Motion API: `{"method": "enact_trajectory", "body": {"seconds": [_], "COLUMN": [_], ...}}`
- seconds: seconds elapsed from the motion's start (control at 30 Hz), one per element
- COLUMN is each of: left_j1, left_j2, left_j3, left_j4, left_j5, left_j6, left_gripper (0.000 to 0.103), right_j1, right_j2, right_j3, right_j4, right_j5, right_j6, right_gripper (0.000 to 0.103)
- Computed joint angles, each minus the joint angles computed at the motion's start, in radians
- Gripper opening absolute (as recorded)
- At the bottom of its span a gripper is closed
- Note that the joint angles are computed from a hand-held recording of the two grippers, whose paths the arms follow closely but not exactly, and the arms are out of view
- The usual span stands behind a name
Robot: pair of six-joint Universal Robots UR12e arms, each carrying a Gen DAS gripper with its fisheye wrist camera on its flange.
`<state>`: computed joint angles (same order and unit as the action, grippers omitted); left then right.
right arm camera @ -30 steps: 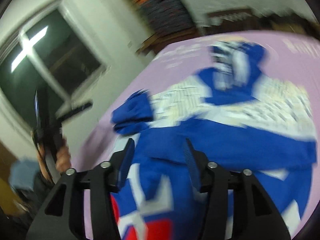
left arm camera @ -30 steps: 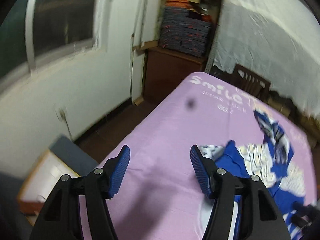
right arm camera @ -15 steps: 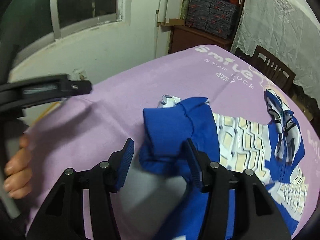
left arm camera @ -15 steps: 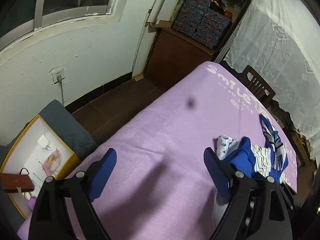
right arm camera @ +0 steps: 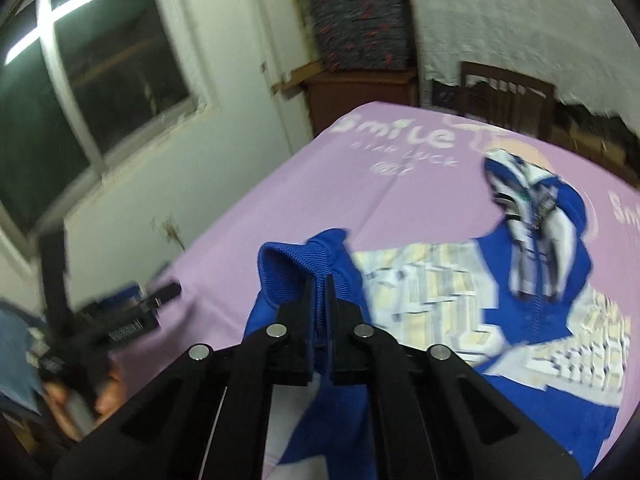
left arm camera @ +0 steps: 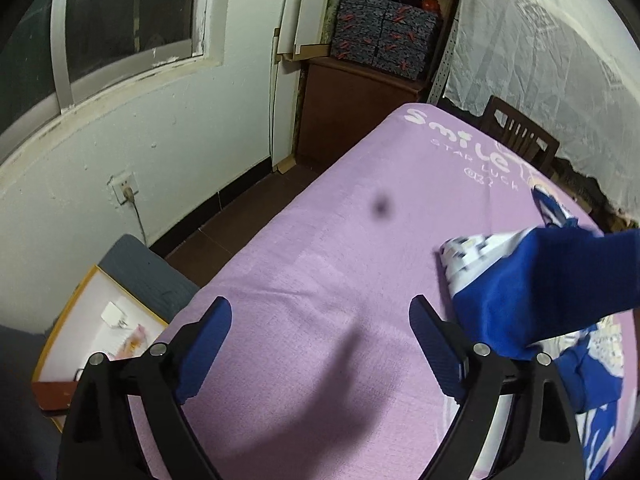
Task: Fold large clothes
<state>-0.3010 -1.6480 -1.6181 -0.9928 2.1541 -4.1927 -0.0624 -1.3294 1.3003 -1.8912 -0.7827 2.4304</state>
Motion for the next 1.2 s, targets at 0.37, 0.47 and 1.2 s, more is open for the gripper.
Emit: {"method": "enact_trajectory", "body": {"seconds": [0.37, 0.47, 1.2], "left_j1": [-0.028, -0.041, -0.117], "left_j2": [-0.05, -0.072, -0.3], "left_j3": [0.049, 0.068, 0.375], "left_j4": [-0.061, -0.063, -0.008], "left_j5": [0.051, 0.06, -0.009], "left_j6": [0.086, 0.149, 0.489], "left_gripper": [0.091, 0.091, 0.091], "right_j1": [-0.159, -0.178, -0.268], "right_j2": [0.114, 0.151, 0.175], "right_j3": [-0.13, -0.132, -0.069], "right_j4": [0.082, 0.064, -0.12], "right_j5": [0.09, 0.018, 0.04], "right_j6": [0.281, 0.332, 0.515], "right_gripper": [0.003, 0.003, 0.013]}}
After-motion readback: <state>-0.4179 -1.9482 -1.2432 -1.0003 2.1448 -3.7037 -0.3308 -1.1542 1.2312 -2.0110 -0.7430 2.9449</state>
